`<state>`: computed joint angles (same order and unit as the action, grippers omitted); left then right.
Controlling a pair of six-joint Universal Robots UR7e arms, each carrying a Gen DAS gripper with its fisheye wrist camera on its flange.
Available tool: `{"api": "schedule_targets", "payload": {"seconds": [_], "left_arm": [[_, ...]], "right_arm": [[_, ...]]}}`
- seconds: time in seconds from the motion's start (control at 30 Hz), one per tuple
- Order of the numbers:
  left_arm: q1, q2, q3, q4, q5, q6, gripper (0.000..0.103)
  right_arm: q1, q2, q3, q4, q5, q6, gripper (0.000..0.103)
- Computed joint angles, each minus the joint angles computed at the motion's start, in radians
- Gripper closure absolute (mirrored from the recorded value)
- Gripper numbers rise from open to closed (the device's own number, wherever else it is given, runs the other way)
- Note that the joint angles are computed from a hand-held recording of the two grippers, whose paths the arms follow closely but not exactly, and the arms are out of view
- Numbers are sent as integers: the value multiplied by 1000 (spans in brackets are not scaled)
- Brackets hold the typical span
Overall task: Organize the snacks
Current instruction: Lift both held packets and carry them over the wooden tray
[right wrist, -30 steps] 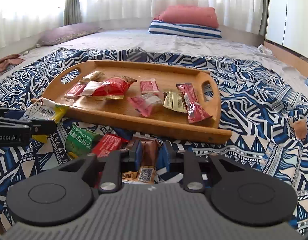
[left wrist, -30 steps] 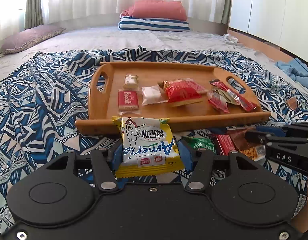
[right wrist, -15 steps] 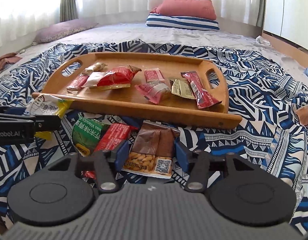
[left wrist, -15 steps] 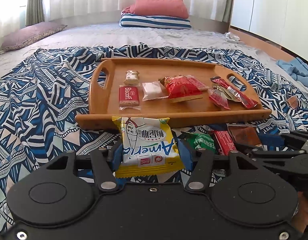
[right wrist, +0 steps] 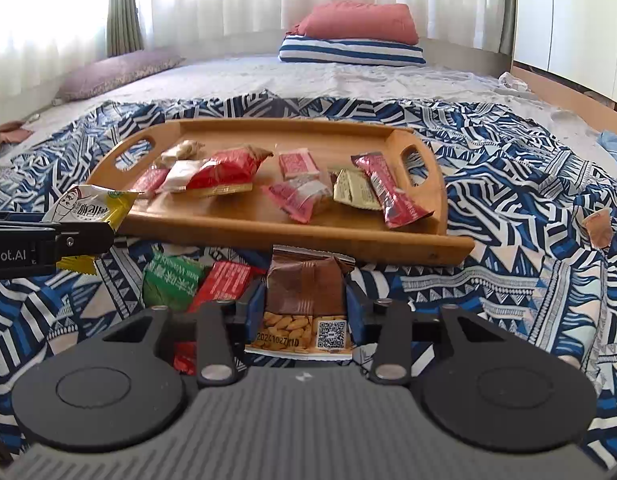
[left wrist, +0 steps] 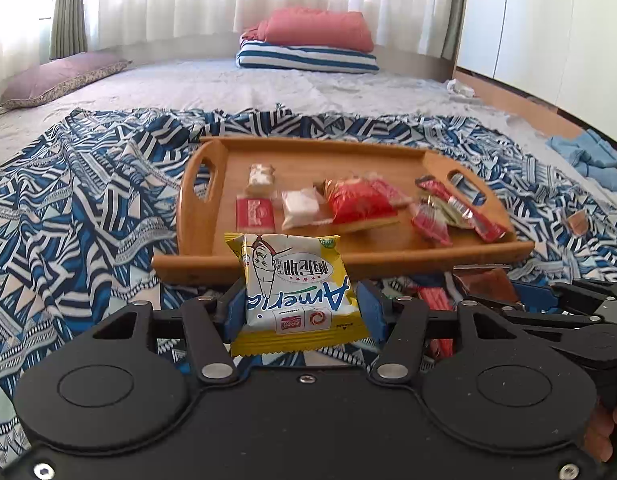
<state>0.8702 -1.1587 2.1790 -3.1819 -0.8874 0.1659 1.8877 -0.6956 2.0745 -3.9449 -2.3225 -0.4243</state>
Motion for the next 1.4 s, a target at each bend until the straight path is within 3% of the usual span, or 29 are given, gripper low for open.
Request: {"api": "schedule_targets", "payload": {"seconds": [0.2,0.43,0.7,1.0,1.4], "left_arm": [[6,10,-60,16,-26,23,48],[44,65,-210,82,-101,30,48],[104,200,-444,217,-182,19,48],[151,357,-640,296,-171,11,48],[169,432,-697,342,-105,-3,48]], "right_arm": [[2,-64,7,48,29,45,57],[-16,-110,-66,106,61,27,57],[-87,-130,-224,354,136,94,57],[-153,-63,-414,577,183,140,57],[-154,25,-508,603,138,52,57]]}}
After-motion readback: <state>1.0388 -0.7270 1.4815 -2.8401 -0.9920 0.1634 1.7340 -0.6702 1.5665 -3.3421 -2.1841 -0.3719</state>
